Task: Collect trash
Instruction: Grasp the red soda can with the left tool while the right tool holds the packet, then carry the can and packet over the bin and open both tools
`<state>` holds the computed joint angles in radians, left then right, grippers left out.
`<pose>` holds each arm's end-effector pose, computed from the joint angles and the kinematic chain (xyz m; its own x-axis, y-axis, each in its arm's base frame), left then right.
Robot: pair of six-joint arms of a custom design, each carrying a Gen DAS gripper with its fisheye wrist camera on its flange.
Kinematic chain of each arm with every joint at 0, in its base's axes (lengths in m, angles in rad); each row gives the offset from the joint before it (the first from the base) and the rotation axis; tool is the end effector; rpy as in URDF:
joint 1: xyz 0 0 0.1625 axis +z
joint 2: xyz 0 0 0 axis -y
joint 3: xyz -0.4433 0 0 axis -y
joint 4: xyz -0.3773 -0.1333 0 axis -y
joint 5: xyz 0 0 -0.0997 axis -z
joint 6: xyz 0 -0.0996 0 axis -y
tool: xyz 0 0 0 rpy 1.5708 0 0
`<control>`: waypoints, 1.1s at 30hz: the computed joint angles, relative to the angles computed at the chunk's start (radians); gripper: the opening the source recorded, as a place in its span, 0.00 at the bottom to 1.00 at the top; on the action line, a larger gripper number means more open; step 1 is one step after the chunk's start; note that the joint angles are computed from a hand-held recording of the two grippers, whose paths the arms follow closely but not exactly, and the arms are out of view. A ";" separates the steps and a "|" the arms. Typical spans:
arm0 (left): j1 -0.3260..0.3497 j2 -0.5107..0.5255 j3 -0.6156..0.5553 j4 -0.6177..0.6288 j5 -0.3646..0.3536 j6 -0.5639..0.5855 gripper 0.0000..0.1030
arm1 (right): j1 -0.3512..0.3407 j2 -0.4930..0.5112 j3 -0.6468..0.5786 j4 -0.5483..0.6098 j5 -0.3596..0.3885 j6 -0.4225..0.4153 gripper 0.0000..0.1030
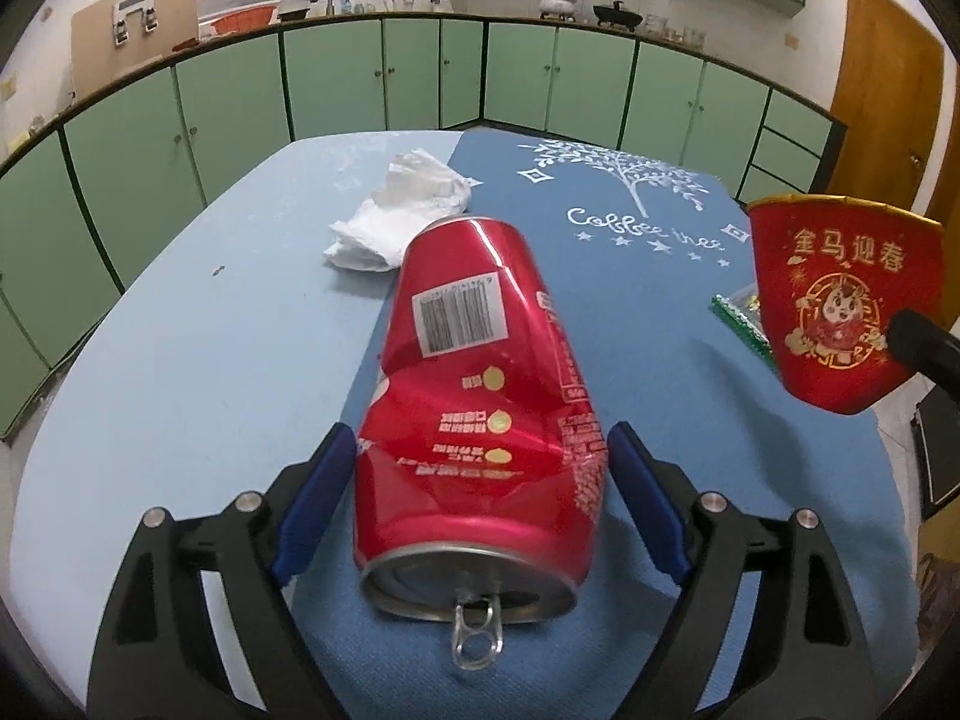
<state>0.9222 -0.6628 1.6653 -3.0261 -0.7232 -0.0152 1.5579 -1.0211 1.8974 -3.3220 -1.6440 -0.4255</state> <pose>-0.2396 -0.6604 0.1016 -0.7337 0.1275 -0.6674 0.5321 0.7186 -0.4477 0.1181 -0.6148 0.2634 -0.9111 -0.2018 0.3595 -0.4038 0.6123 -0.6797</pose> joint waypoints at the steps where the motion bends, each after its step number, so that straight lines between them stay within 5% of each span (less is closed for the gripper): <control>1: 0.000 0.001 -0.002 0.000 -0.001 0.000 0.79 | 0.001 0.000 0.000 0.000 0.000 -0.001 0.05; 33: -0.073 -0.048 0.111 -0.372 -0.068 0.162 0.77 | -0.008 -0.028 0.027 -0.009 0.000 -0.005 0.05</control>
